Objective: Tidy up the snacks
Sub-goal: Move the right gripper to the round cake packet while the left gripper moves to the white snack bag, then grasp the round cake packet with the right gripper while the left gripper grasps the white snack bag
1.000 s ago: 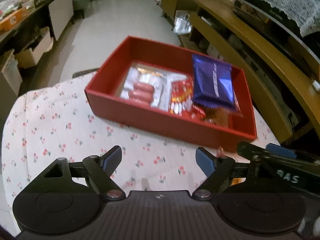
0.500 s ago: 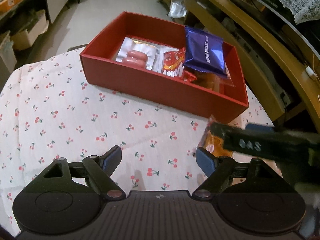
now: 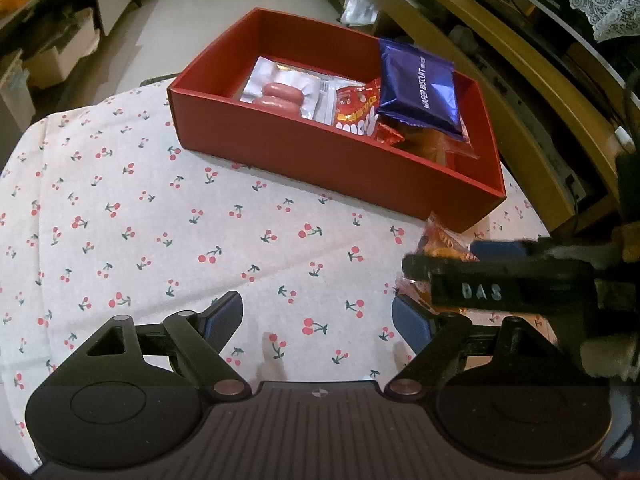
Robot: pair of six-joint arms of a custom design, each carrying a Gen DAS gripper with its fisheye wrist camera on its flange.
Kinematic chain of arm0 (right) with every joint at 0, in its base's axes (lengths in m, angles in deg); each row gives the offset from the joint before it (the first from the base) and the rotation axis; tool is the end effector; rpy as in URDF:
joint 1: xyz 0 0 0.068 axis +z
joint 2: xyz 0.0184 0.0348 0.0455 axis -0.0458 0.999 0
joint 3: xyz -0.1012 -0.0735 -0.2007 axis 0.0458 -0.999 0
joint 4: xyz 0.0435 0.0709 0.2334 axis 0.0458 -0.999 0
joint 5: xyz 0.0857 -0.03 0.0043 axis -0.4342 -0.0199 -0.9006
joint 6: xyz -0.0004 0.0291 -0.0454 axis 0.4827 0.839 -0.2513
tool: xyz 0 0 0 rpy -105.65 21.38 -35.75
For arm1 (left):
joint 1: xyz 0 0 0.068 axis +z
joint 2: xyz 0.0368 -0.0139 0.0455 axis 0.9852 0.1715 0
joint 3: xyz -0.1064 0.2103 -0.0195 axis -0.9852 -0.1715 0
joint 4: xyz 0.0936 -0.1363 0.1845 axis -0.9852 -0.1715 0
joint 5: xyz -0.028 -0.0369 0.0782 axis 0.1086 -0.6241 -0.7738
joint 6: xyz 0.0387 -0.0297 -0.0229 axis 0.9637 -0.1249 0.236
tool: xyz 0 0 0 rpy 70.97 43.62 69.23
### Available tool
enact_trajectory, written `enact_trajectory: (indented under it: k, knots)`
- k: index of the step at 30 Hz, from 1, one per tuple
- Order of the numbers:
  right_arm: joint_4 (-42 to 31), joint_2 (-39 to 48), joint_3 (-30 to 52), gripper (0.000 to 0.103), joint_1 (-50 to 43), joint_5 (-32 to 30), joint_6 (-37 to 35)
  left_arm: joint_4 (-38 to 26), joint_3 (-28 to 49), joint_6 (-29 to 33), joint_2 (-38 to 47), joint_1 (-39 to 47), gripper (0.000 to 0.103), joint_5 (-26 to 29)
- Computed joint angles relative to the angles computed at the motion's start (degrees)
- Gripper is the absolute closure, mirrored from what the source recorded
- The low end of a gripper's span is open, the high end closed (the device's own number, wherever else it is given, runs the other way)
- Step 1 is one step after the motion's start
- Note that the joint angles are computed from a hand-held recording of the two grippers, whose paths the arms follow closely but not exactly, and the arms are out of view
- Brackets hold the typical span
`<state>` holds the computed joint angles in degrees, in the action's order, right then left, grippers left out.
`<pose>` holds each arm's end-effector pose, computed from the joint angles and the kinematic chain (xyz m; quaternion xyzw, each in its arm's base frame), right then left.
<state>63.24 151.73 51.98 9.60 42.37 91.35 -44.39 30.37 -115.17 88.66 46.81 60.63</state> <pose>0.2815 0.0689 0.1579 -0.1118 0.9591 0.1327 0.2235 0.2367 -0.1500 0.2099 -0.0139 0.9711 -0.0728 0.2271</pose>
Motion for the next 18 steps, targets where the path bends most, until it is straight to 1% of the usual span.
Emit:
enact_trajectory:
  k: [4,6,7,10,12,14,16,18]
  knots:
    - [-2.95,-3.10,-1.47,0.014,-0.50,-2.11,-1.83,-0.10,0.00,-0.03,-0.36,0.11,0.016,-0.03]
    - [-6.06,-4.71,-1.80,0.014,-0.28,-3.38,-3.84,-0.24,-0.28,0.18,-0.92,0.26,0.016,-0.08]
    - [-7.18,-5.70,-2.26,0.014,0.15,-3.37,-4.50,-0.31,-0.49,0.30,-1.30,0.45,0.016,-0.01]
    - [-9.57,-9.03,-3.88,0.014,1.74,-0.71,-5.54,-0.52,-1.03,0.63,-2.16,1.08,0.016,0.19]
    - [-9.78,-11.58,-5.50,0.014,1.87,-0.22,-5.74,-0.61,-1.47,1.06,-2.68,1.64,0.016,0.50]
    - [-8.85,-12.11,-6.08,0.013,1.63,-0.91,-5.73,-0.82,-1.86,1.12,-2.97,1.93,0.016,0.65]
    - [-6.98,-10.62,-5.53,0.012,2.08,-0.13,-5.54,-1.02,-2.14,0.91,-3.15,2.01,0.016,0.86]
    - [-5.39,-6.77,-3.75,0.012,3.34,0.87,-5.94,-1.13,-2.59,0.73,-3.55,1.87,0.016,1.03]
